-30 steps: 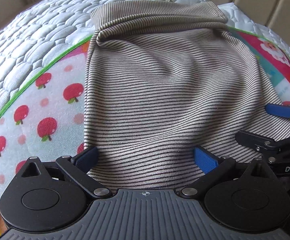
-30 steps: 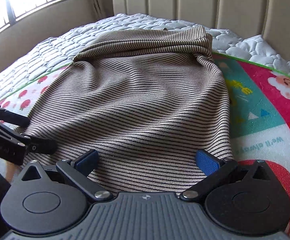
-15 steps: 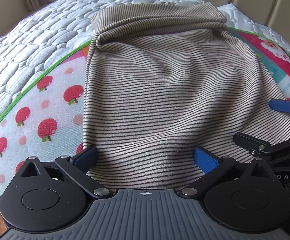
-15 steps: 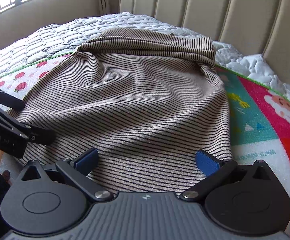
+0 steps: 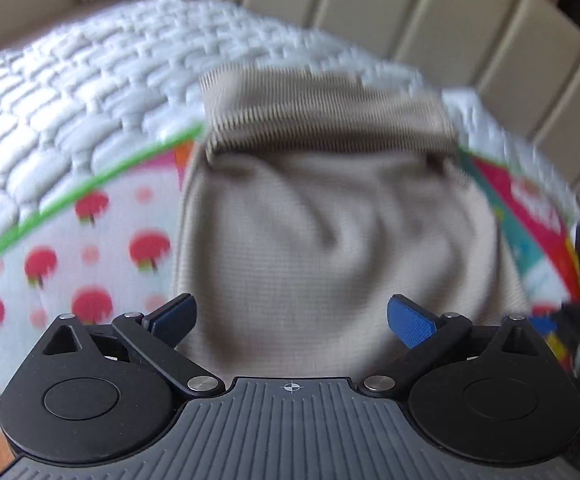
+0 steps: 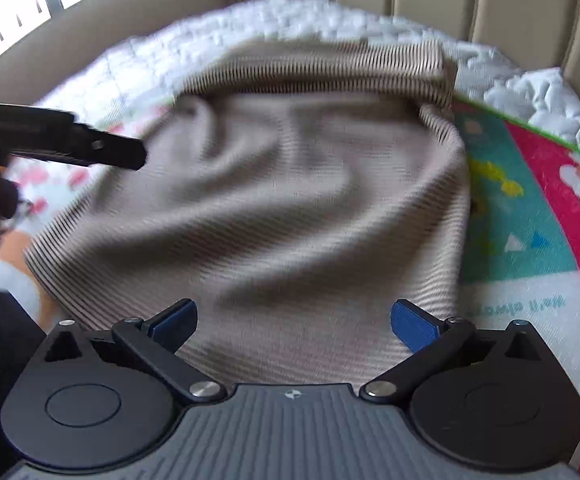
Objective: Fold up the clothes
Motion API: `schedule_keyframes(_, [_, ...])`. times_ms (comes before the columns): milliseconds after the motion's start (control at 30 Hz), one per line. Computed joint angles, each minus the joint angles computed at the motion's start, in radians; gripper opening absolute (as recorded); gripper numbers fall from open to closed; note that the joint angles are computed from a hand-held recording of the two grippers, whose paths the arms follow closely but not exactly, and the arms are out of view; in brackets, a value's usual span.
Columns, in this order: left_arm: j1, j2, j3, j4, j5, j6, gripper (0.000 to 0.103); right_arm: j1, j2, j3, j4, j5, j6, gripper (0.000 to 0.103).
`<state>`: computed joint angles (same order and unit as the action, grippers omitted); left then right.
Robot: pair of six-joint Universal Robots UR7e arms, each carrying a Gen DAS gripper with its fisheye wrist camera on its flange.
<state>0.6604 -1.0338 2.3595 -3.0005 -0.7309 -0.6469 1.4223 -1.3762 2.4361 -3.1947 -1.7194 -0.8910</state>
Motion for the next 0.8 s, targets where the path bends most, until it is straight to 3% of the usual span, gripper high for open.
schedule_keyframes(67, [0.019,0.041,-0.031,-0.123,0.042,0.061,0.103,-0.022,0.016,-0.003,-0.124,0.113,-0.042,0.103])
schedule_keyframes(100, [0.031,0.069,-0.054,-0.186,0.064,0.091,0.103,-0.012,0.054,-0.028,-0.184,0.133,-0.058,0.103])
schedule_keyframes(233, [0.098,0.175,-0.159,-0.343,0.099,0.181,0.103,0.059,0.238,-0.199,-0.344,0.137,-0.132,0.103])
schedule_keyframes(267, [0.116,0.182,-0.163,-0.37,0.079,0.205,0.103,0.085,0.287,-0.26,-0.344,0.116,-0.129,0.098])
schedule_keyframes(300, [0.133,0.183,-0.159,-0.39,0.052,0.225,0.103,0.11,0.33,-0.325,-0.314,0.085,-0.103,0.086])
schedule_keyframes(367, [0.166,0.172,-0.135,-0.417,0.002,0.265,0.103,0.146,0.409,-0.475,-0.193,0.035,-0.011,0.073])
schedule_keyframes(433, [0.196,0.159,-0.113,-0.433,-0.032,0.292,0.103,0.165,0.508,-0.614,-0.133,-0.012,0.047,0.069])
schedule_keyframes(567, [0.254,0.143,-0.103,-0.451,-0.09,0.288,0.103,0.178,0.67,-0.843,-0.004,-0.128,0.1,0.049])
schedule_keyframes(633, [0.262,0.137,-0.097,-0.504,-0.112,0.303,0.103,0.171,0.708,-0.89,0.062,-0.159,0.1,0.033])
schedule_keyframes(700, [0.274,0.133,-0.09,-0.555,-0.131,0.306,0.103,0.167,0.722,-0.871,0.016,-0.148,0.035,0.017])
schedule_keyframes(733, [0.28,0.13,-0.087,-0.579,-0.141,0.306,0.103,0.169,0.723,-0.85,-0.027,-0.136,-0.014,0.011])
schedule_keyframes(800, [0.29,0.123,-0.083,-0.607,-0.131,0.277,0.103,0.174,0.675,-0.787,-0.063,-0.084,-0.03,0.006])
